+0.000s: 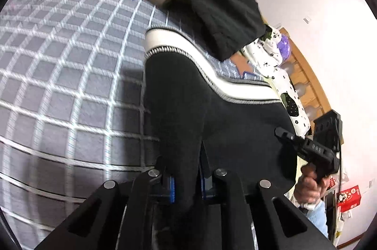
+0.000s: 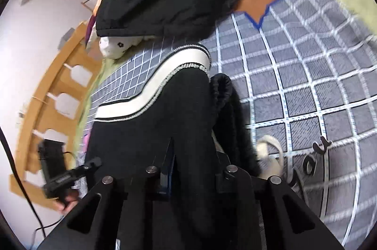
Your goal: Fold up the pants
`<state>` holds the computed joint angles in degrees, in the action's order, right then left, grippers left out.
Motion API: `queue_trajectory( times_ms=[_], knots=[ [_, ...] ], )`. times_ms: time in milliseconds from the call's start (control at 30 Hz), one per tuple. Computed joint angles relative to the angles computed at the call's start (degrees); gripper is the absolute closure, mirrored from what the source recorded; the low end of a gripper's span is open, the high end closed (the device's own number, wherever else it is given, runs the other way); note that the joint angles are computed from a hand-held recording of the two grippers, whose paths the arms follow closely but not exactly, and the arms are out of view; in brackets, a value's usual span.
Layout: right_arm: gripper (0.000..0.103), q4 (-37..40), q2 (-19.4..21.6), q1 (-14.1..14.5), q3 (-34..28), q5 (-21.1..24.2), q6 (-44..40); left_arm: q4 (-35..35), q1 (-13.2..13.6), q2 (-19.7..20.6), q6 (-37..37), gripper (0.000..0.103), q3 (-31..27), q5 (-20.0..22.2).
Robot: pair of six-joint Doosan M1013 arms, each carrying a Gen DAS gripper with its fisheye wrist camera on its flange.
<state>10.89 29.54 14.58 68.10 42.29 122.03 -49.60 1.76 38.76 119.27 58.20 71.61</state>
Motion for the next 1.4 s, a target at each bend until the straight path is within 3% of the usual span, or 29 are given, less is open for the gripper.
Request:
queue_trajectory(
  times_ms=[67, 233, 333, 400, 433, 467, 500, 533, 600, 700, 833, 967, 1000, 1067, 1100, 1167, 1233, 1400],
  knots=[
    [0.082, -2.4, -0.1, 1.9, -1.3, -0.2, 2.5, 3.6, 1.1, 0.0, 0.8, 0.091, -3.0, 0.5],
    [0.082, 4.5, 0.3, 5.4, -2.9, -3.1, -1.9, 12.9, 3.7, 1.4, 0.7, 0.09, -9.2, 3.0],
    [0.082, 3.7, 3.6, 7.3, -7.0, 1.5, -5.4, 19.6, 3.9, 0.3, 4.2, 0.087, -5.1, -1.2],
    [0.076, -7.8, 6.3, 9.1, -9.7, 6.6, 0.2, 21.8, 4.1, -0.1, 3.8, 0.087, -2.1, -4.6],
    [0.068, -12.5, 7.4, 9.7, -10.8, 9.8, 2.1, 22.7, 4.2, 0.5, 2.3, 0.087, -2.4, -3.8],
    [0.064, -14.2, 7.9, 9.9, -10.8, 10.9, 2.4, 23.3, 4.2, 1.3, 0.8, 0.08, -3.5, -1.9],
    [0.062, -13.5, 7.4, 9.6, -9.8, 9.8, 1.6, 23.8, 4.1, 1.8, -0.2, 0.07, -4.5, -0.8],
    [0.056, -13.1, 7.7, 9.4, -10.8, 11.6, 1.2, 23.1, 4.3, 1.8, -0.3, 0.066, -4.7, -0.9],
    [0.054, -18.5, 7.4, 10.3, -12.3, 14.6, 2.4, 20.4, 4.9, 1.2, 0.2, 0.047, -4.3, -3.5],
    [0.055, -32.1, 6.8, 12.8, -12.7, 13.6, 7.8, 15.4, 5.1, -0.3, 3.3, 0.046, -2.6, -8.5],
    [0.055, -37.0, 8.0, 13.5, -14.7, 8.1, 10.1, 12.2, 3.7, 0.4, 6.7, 0.046, -4.4, -10.4],
    [0.055, -38.3, 10.4, 13.0, -17.8, 5.3, 7.0, 10.3, 1.7, 1.4, 15.1, 0.046, -4.8, -13.3],
    [0.055, -37.0, 11.6, 12.8, -19.3, 6.8, 3.7, 11.9, 1.2, 1.6, 15.6, 0.046, -4.9, -14.0],
    [0.06, -35.9, 15.6, 12.7, -24.3, 16.2, -1.7, 19.5, -0.4, 3.6, 12.1, 0.046, -6.6, -14.2],
    [0.06, -36.8, 16.6, 12.7, -24.9, 18.1, -1.9, 20.4, -0.6, 3.8, 11.5, 0.045, -6.1, -14.7],
    [0.06, -39.0, 16.2, 13.0, -23.7, 16.5, 0.3, 18.9, -0.5, 3.2, 12.8, 0.043, -4.4, -16.9],
    [0.059, -40.1, 16.5, 13.4, -24.3, 17.5, -0.4, 19.4, -0.7, 3.2, 12.6, 0.041, -4.8, -16.4],
    [0.059, -38.0, 15.0, 12.6, -21.2, 13.6, 0.3, 19.2, -0.9, 2.9, 13.7, 0.031, -3.9, -16.9]
  ],
)
